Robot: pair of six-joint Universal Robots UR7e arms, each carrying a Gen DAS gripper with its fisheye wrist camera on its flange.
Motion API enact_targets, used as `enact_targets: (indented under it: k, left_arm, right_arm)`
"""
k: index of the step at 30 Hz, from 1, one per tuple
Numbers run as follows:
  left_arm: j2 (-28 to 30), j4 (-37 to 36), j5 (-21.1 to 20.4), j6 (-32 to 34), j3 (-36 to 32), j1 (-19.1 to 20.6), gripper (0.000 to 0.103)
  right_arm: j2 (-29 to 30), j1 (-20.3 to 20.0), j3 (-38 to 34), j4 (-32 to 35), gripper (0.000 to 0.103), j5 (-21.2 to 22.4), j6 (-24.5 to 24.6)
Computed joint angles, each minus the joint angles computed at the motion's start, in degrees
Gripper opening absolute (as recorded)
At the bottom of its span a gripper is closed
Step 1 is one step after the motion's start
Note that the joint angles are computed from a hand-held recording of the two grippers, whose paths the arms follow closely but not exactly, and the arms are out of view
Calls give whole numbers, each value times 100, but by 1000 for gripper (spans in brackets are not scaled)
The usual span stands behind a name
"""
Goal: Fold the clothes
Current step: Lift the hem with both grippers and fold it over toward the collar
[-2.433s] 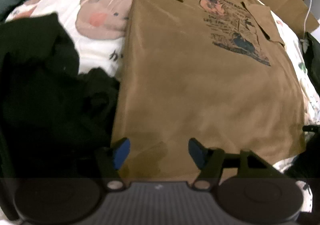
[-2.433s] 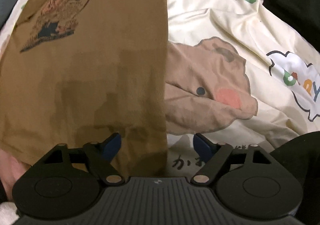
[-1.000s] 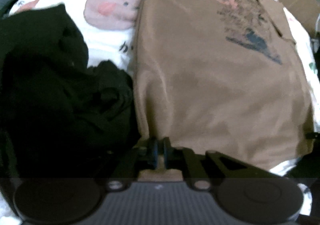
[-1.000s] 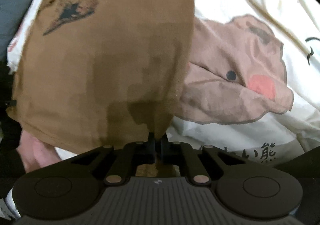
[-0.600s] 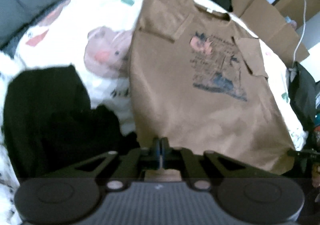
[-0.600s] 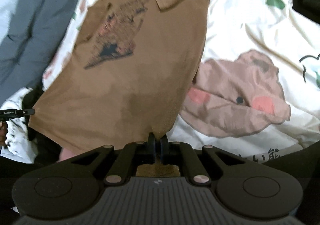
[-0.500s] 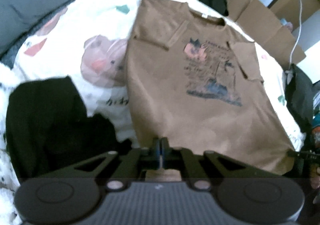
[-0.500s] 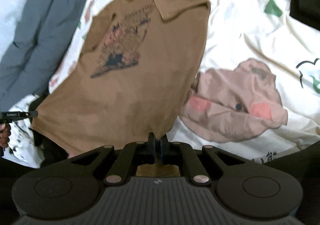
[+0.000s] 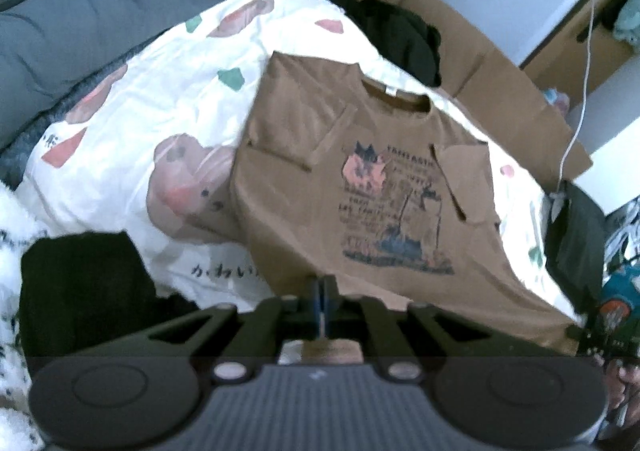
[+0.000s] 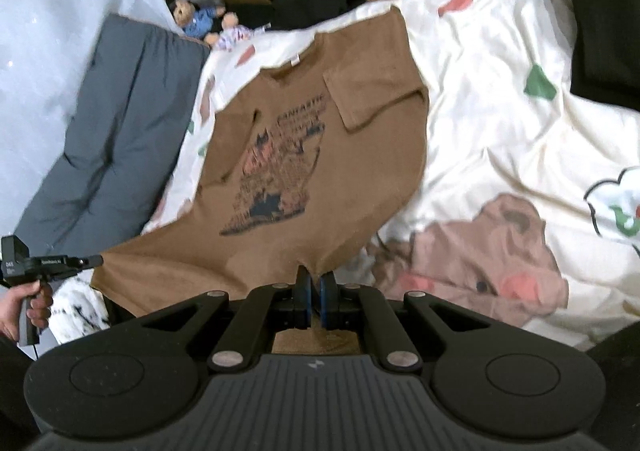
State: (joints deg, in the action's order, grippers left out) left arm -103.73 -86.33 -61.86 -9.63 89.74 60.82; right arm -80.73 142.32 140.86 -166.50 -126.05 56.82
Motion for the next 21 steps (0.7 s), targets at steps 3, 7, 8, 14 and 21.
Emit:
enact_targets:
  k: [3, 7, 8, 14, 21]
  left_arm:
    - [141, -183, -48, 25, -147, -32, 1]
    - [333, -395, -70, 51, -326, -98, 1]
    - [368, -427, -56, 49, -347, -121, 1]
    - [595, -699, -74, 42, -401, -232, 1]
    - [1006, -1061, -126, 129, -574, -72, 1]
  right_arm:
    - [-49, -50, -58, -195, 4, -128, -193]
    - [-112, -134, -187, -313, 4, -295, -409]
    - [-135, -170, -234, -342, 4, -342, -492]
    - [-212, -390, -375, -431, 4, -401, -812]
    - [-294, -661, -344, -539, 4, -401, -942]
